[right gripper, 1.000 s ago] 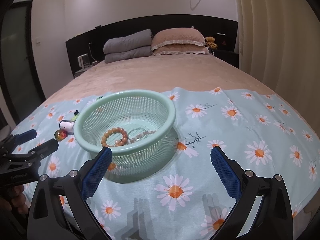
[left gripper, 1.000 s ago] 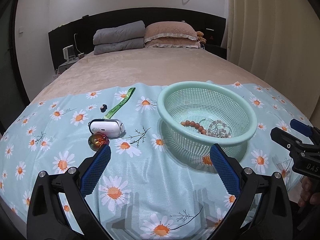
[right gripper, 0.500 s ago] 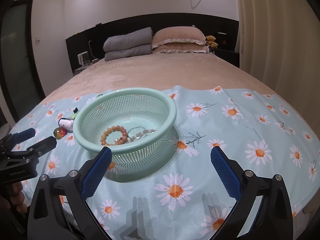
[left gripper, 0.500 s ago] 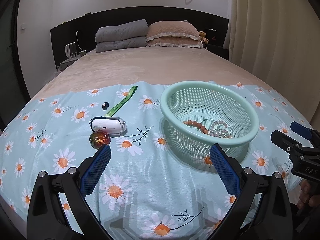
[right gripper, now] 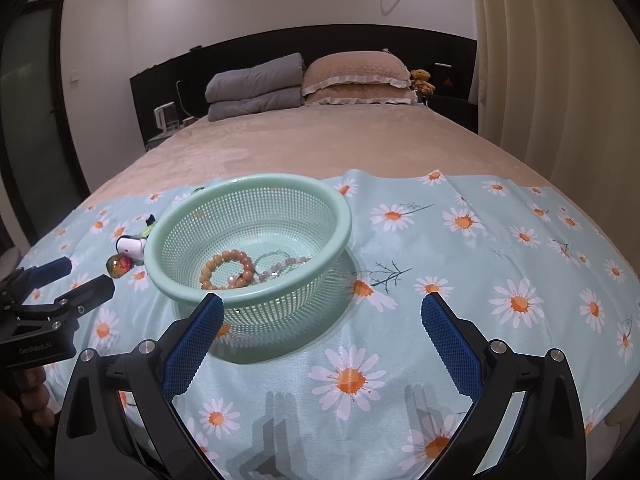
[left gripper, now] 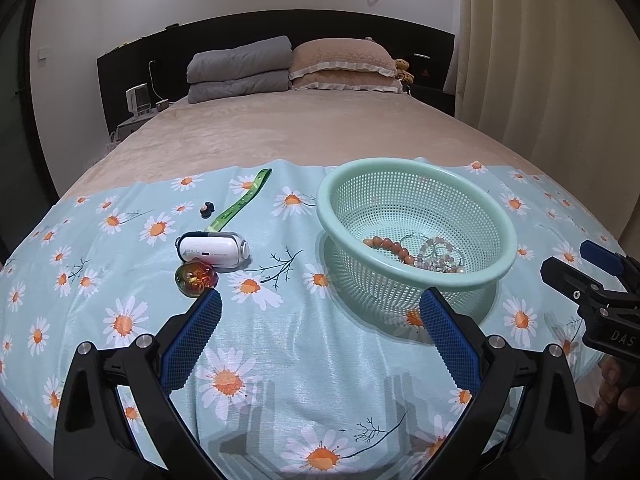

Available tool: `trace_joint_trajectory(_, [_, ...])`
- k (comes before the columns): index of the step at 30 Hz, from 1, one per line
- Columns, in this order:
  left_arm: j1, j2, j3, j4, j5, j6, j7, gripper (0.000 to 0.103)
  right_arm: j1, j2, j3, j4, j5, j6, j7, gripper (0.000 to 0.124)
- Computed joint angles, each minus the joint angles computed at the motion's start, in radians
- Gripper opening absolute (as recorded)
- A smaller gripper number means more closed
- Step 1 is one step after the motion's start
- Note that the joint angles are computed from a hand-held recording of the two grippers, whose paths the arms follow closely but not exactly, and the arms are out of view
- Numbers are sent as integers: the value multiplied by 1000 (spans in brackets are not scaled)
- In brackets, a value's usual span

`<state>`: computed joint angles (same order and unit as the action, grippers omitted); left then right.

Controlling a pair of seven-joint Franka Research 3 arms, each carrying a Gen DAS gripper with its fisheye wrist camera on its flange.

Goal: Organize jewelry

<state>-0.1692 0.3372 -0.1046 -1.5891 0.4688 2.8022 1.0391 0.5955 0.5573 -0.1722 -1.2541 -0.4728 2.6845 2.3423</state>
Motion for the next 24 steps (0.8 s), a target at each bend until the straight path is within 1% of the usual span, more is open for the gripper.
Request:
trace_joint_trajectory(4, [1, 5, -5, 9, -10, -18, 10, 97, 1, -1, 0, -3, -1, 0, -5, 95])
trace_joint_trajectory(8, [10, 7, -14, 8, -34, -17, 26, 97, -7, 2, 10, 3, 13, -2, -26, 95])
trace_joint_trajectory(10, [17, 10, -21, 11, -54, -21, 40, 97, -2, 2, 5, 4, 10, -4, -24, 95])
trace_joint_trajectory(13, [16, 8, -18, 7, -62, -17, 41, 97, 5, 1, -3, 3, -6, -6, -22, 95])
trace_joint_trajectory(19, [29, 9, -32, 3, -103, -6, 68, 97, 2, 3, 2, 8, -6, -8, -34, 95])
trace_joint_trajectory(24, [20, 8, -22, 1, -96, -4, 64, 97, -1, 3, 5, 9, 2, -8, -38, 95])
